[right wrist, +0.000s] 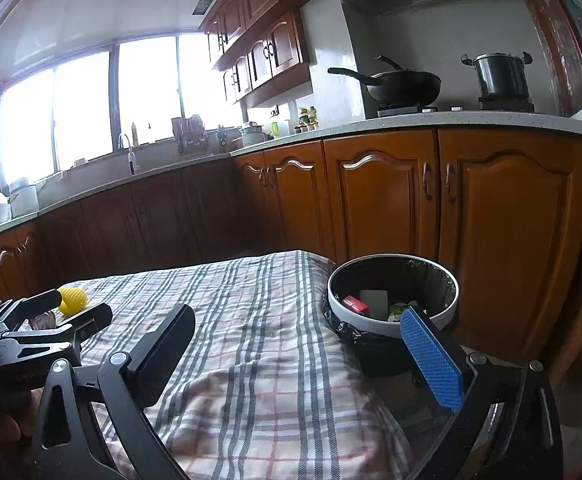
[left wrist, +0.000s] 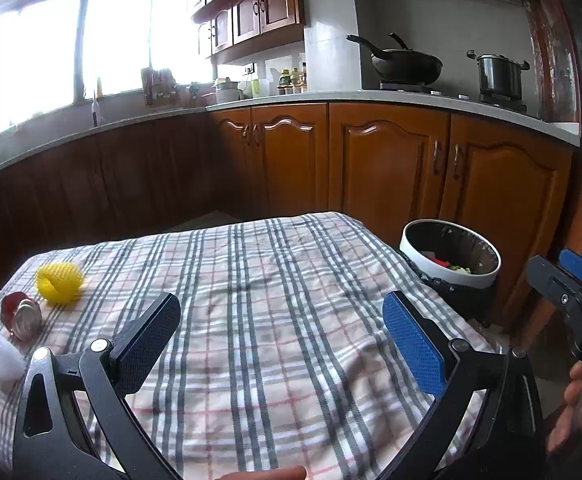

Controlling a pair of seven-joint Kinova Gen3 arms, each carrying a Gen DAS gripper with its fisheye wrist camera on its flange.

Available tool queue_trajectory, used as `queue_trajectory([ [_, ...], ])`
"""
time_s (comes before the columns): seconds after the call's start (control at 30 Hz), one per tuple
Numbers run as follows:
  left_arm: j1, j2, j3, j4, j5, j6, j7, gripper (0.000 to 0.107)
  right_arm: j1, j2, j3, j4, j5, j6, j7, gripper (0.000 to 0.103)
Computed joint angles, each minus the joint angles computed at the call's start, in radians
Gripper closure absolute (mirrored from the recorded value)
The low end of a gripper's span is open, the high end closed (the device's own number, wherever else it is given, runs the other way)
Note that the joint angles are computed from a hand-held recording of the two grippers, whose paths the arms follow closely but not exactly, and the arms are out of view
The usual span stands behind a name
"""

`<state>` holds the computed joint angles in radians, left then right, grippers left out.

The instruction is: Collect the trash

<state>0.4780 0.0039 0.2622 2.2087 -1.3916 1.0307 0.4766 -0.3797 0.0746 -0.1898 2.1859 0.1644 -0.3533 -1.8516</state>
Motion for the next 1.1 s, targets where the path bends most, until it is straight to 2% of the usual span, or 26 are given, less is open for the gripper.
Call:
queue_trajectory([
  [1.1,0.012,0.012,-0.001,0.000,-0.013,0.014,0.007,0.004,0.017,-0.007,-0.004,-0.009,0.090,0.013,-0.080,0.000],
])
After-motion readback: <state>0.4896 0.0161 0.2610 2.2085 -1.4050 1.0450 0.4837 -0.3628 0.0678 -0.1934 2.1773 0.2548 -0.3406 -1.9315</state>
